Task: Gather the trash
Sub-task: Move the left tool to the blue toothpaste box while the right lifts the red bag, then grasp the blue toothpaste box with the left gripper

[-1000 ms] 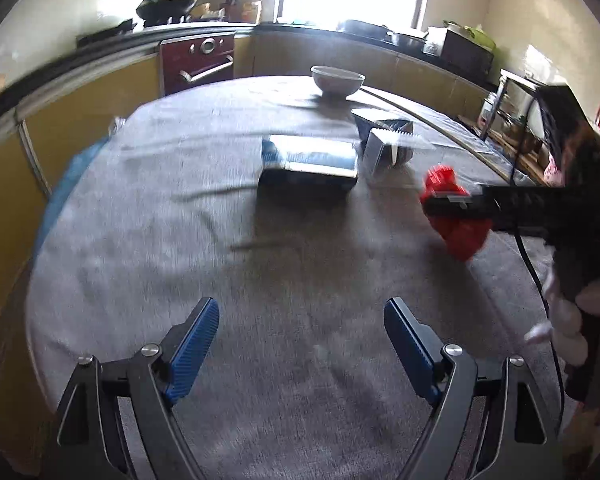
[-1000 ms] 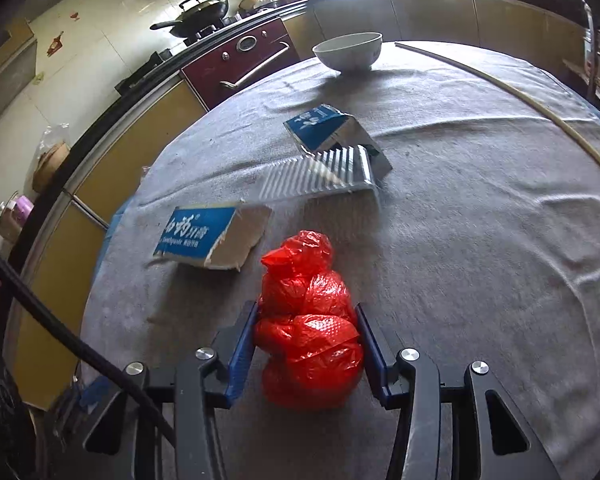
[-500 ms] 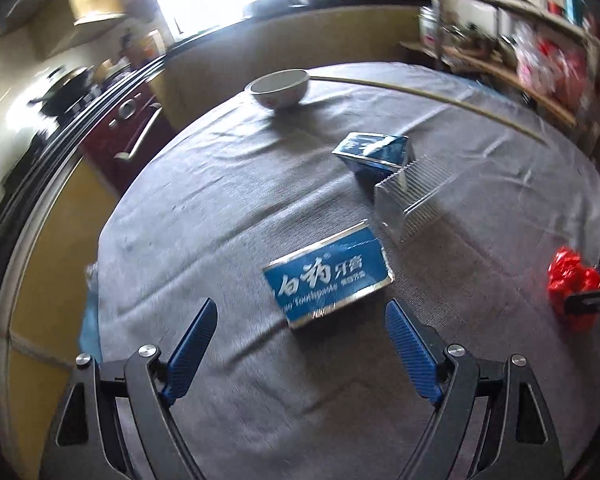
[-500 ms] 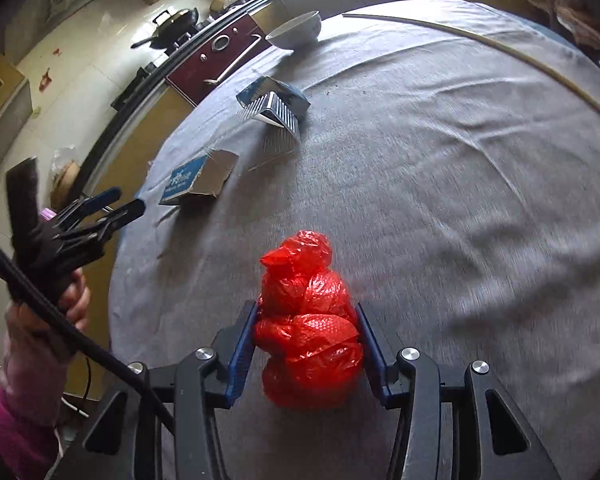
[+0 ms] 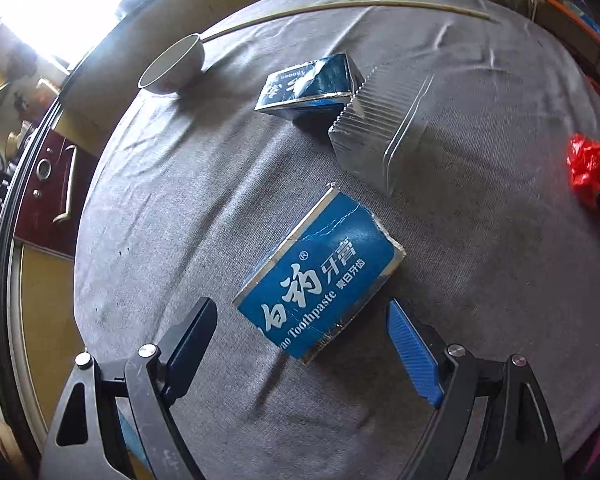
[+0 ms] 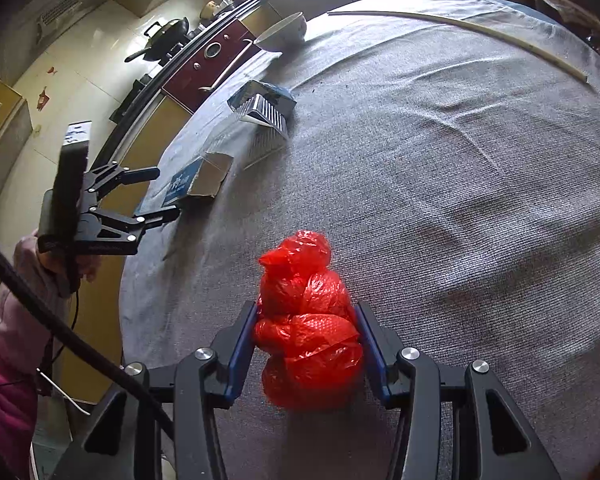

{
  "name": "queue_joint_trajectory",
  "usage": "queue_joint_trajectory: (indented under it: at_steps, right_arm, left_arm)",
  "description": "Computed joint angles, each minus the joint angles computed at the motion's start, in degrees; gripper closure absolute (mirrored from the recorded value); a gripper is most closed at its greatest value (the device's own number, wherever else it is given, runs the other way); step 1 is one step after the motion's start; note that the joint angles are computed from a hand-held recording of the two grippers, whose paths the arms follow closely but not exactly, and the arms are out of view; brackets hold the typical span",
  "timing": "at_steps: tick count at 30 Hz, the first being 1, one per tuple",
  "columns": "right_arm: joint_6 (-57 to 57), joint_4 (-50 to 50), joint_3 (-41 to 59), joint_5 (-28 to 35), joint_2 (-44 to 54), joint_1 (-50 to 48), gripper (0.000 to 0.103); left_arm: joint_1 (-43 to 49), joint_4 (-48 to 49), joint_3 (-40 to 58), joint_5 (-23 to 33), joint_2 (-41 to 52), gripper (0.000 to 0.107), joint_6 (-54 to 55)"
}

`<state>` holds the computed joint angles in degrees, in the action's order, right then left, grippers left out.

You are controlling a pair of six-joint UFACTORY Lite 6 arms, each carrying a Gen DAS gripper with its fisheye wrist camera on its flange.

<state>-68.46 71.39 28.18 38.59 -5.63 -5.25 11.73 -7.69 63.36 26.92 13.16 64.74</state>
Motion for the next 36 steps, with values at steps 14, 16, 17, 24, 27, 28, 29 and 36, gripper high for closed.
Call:
queue_joint_trajectory:
  at_steps: [14,16,17,24,27,28,29,36]
  right_arm:
    - [-1.2,1.6,-0.6,1.1,0.2,-1.7,0.051]
    - [-1.2,1.5,-0.6,1.3,0.1,-1.9,0.051]
    - [-1.0,1.3,-0.7,1.2,-0.1,-1.9,0.051]
    - [0.5,1.3,-2.5,-2.4,-3.8,1.3,0.052]
    - [0.8,0.9,-4.0,-2.8,-6.3,1.4,0.052]
    - [0.5,0.9,-4.5,-2.3,-7.0,0.7,0.052]
    - [0.2,0.9,-4.8,-1.6,-7.5,-0.3,0.052]
    - [0.6,-3.4,-6.6,5.6,-14.0,-10.4,0.052]
  left_arm:
    - [1.2,-5.9,11.9,6.6,12.3,0.02,2.4]
    - [1.9,-9.1,10.8,6.7,11.7,0.022,4.3]
    - [2.4,-10.4,10.2,6.6,11.3,0.028,5.0]
    - [4.2,-16.1,5.1,4.8,7.1,0.047,4.2]
    - [5.8,-19.9,1.7,7.4,3.6,0.053,5.9]
    - [6.3,-21.1,-0.5,7.6,1.7,0.055,6.7]
    - [6.5,-22.0,-2.6,7.5,-0.1,0.055,7.4]
    - [8.5,-28.8,-17.7,10.0,-15.3,0.061,12.5]
